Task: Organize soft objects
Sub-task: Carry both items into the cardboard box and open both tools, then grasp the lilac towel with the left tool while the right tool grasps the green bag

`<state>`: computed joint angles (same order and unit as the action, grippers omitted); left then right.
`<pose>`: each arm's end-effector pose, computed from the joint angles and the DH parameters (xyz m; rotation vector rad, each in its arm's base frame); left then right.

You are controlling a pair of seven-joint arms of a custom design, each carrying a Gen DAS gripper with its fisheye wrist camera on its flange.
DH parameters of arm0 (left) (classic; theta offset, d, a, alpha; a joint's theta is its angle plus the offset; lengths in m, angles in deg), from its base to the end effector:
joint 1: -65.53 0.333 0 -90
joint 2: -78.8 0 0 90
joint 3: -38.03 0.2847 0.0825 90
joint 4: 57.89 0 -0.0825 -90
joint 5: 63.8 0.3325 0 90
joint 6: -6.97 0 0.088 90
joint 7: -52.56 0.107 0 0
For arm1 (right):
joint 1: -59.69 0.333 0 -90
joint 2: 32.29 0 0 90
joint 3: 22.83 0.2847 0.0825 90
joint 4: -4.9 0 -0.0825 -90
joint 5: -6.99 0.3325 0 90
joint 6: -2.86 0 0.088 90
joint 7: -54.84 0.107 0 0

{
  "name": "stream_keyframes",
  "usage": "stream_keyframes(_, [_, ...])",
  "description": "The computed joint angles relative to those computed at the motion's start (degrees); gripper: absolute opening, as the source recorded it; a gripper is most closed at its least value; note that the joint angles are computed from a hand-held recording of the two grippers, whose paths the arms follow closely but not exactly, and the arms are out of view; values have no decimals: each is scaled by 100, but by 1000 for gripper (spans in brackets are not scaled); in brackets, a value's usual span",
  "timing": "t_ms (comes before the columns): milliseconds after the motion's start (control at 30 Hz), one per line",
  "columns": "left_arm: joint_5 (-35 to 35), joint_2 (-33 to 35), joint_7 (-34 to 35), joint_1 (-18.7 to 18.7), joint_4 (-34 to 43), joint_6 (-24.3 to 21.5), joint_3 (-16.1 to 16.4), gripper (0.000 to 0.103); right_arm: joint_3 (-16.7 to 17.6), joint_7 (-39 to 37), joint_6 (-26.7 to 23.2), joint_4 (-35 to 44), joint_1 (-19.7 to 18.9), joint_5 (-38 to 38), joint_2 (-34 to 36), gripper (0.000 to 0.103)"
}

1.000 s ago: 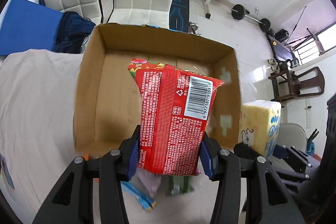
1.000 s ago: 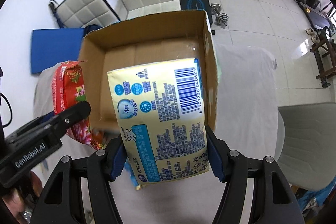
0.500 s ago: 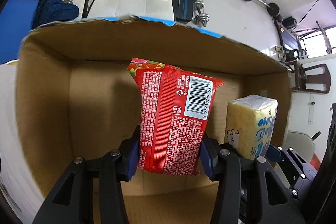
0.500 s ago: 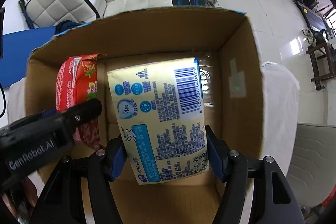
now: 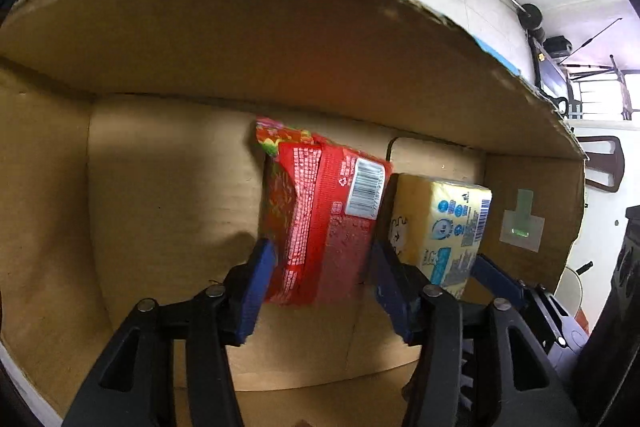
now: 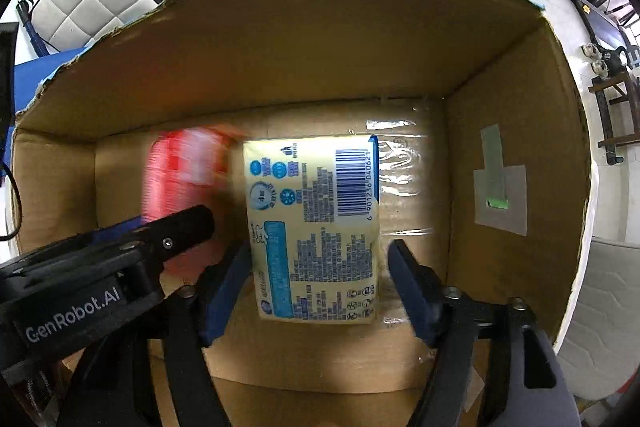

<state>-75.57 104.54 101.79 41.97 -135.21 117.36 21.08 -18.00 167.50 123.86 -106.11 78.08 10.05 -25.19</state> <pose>0.5001 -0.3985 0.4770 2.0922 -1.8931 0.2417 0.4981 0.2150 0.4193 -2.1537 2.1917 0.0517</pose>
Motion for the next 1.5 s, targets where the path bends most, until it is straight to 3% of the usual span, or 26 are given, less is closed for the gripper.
stream_keyframes(100, [180,-165,-38,-62,-29,-113,24,57,11,32,-37,-35,30,-102,-79,77])
stream_keyframes(133, [216,-228,-53,-76,-56,-156,24,63,22,47,-57,-56,48,-145,-127,78])
stream_keyframes(200, [346,-410,-97,-122,-149,-223,35,71,46,144,-175,12,97,-279,-154,82])
stream_keyframes(267, [498,-621,-134,-177,-265,-255,34,90,61,187,-223,6,131,-374,-233,90])
stream_keyframes(367, [894,-988,-213,-315,-419,-445,26,98,94,251,-218,-192,167,-372,-499,102])
stream_keyframes(433, [1087,-1292,-296,-362,-682,-415,14,101,124,298,-173,-429,192,-386,-742,103])
stream_keyframes(667, [1335,-2632,-532,-336,-1972,-262,-140,103,226,279,-312,-1222,277,-157,-1807,103])
stream_keyframes(800, [1576,-2764,-679,-329,-2060,-213,-261,103,319,368,-261,-1495,317,-174,-2269,103])
stream_keyframes(900, [1851,-2475,-888,-410,-1599,-292,-329,103,373,454,-329,-1750,344,-173,-2786,103])
stream_keyframes(1167, [2178,-3334,-1858,-560,-1978,-485,-551,102,442,492,-394,-2089,391,-98,-3745,103])
stream_keyframes(1433, [1297,-4620,-2745,-533,-3456,-515,-618,103,417,530,-742,-2908,529,409,-4746,103])
stream_keyframes(1500, [826,-4997,-2864,-577,-4126,-248,-552,102,433,550,-762,-3171,574,525,-4874,103])
